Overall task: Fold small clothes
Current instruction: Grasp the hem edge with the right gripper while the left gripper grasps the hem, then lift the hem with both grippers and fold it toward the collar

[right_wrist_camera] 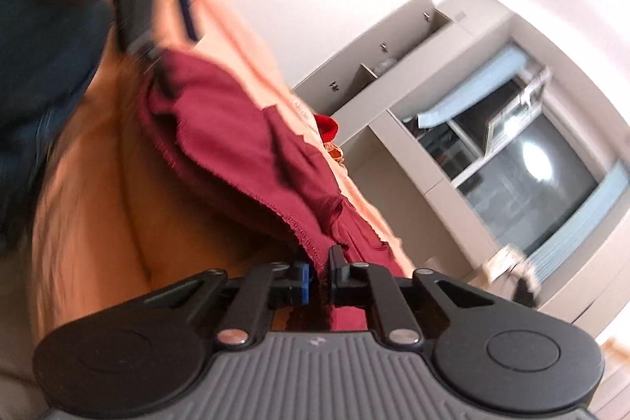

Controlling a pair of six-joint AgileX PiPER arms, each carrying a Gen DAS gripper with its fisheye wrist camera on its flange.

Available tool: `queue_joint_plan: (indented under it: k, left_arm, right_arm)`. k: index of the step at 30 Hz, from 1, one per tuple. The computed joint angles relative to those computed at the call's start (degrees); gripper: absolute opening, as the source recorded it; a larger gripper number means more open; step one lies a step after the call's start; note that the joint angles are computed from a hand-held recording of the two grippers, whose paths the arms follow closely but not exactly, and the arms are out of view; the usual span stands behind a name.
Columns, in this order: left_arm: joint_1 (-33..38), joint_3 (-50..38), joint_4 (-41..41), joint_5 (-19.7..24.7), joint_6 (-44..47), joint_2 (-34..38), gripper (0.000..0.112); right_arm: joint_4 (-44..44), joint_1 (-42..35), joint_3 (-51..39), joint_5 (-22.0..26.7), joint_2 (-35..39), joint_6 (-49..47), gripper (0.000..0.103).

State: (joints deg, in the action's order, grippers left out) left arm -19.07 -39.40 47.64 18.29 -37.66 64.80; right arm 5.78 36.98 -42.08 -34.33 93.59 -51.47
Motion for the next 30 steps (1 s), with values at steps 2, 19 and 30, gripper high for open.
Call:
queue_joint_plan:
  k: [2,19,30]
  left_arm:
    - [-3.59,-0.03,7.97,1.97,-6.93,1.66,0.102]
    - [-6.16,-5.68,22.44,23.0,-19.46,7.95,0.042]
    - [-8.93,2.21,37.45,27.3,-35.5,0.88,0.005]
  right_arm:
    - [-5.32,-2.04,-3.07,5.49,-1.6,9.42,0.008]
    - [-29.55,-12.0,-7.06,8.54,-5.99,43.05,0.007]
    - [-21.03,-10.98,-4.84,6.38,-6.06,35.89,0.007]
